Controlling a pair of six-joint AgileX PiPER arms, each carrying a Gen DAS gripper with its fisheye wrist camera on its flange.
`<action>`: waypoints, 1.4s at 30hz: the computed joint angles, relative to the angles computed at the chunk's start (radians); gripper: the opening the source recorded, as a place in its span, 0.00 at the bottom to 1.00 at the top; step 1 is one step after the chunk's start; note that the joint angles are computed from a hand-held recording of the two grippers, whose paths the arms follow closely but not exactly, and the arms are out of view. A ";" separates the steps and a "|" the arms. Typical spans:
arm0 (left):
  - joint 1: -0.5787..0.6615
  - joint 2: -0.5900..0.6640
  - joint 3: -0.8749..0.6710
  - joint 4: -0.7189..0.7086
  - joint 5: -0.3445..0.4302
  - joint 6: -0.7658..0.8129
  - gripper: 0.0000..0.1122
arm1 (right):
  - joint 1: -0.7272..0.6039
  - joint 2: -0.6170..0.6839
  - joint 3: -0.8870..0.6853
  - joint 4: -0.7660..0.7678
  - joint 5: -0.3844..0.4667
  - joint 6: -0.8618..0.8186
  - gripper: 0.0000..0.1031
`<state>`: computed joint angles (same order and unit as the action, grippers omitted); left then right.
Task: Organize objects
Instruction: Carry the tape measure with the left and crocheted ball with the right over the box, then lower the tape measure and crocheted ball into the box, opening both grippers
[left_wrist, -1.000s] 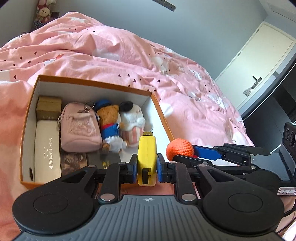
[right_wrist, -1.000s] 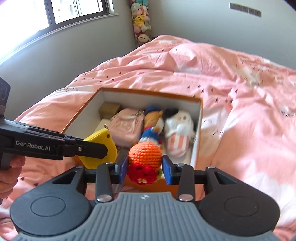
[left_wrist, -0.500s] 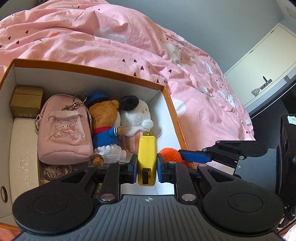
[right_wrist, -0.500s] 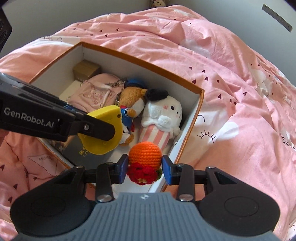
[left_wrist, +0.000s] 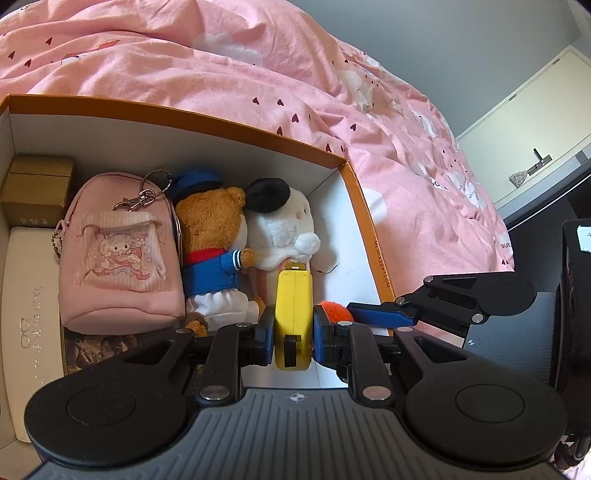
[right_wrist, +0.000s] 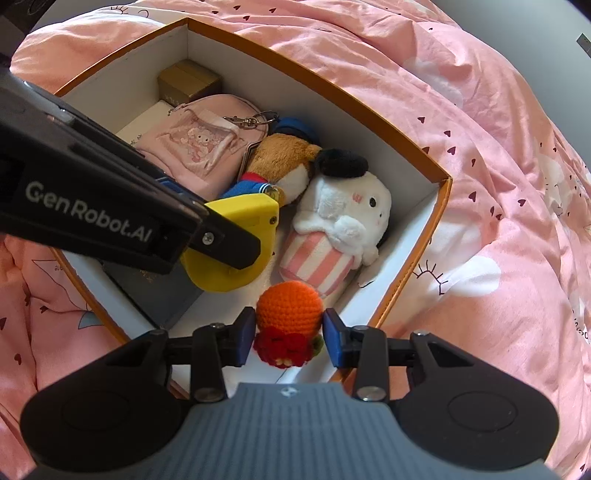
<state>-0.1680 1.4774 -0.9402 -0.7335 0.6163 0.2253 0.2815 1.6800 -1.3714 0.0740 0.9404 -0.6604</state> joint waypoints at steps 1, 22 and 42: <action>-0.001 0.006 -0.003 -0.002 0.000 0.000 0.20 | -0.003 -0.003 -0.002 0.006 0.005 -0.003 0.40; -0.037 0.168 -0.117 0.097 0.077 -0.134 0.19 | -0.045 -0.115 0.068 0.035 -0.103 -0.021 0.50; -0.109 0.076 -0.109 0.371 0.065 -0.337 0.30 | -0.057 -0.135 0.115 0.044 -0.121 -0.011 0.51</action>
<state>-0.2775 1.5532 -1.0496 -0.3622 0.6817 -0.1114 0.2242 1.5446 -1.2568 0.1175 0.8194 -0.6711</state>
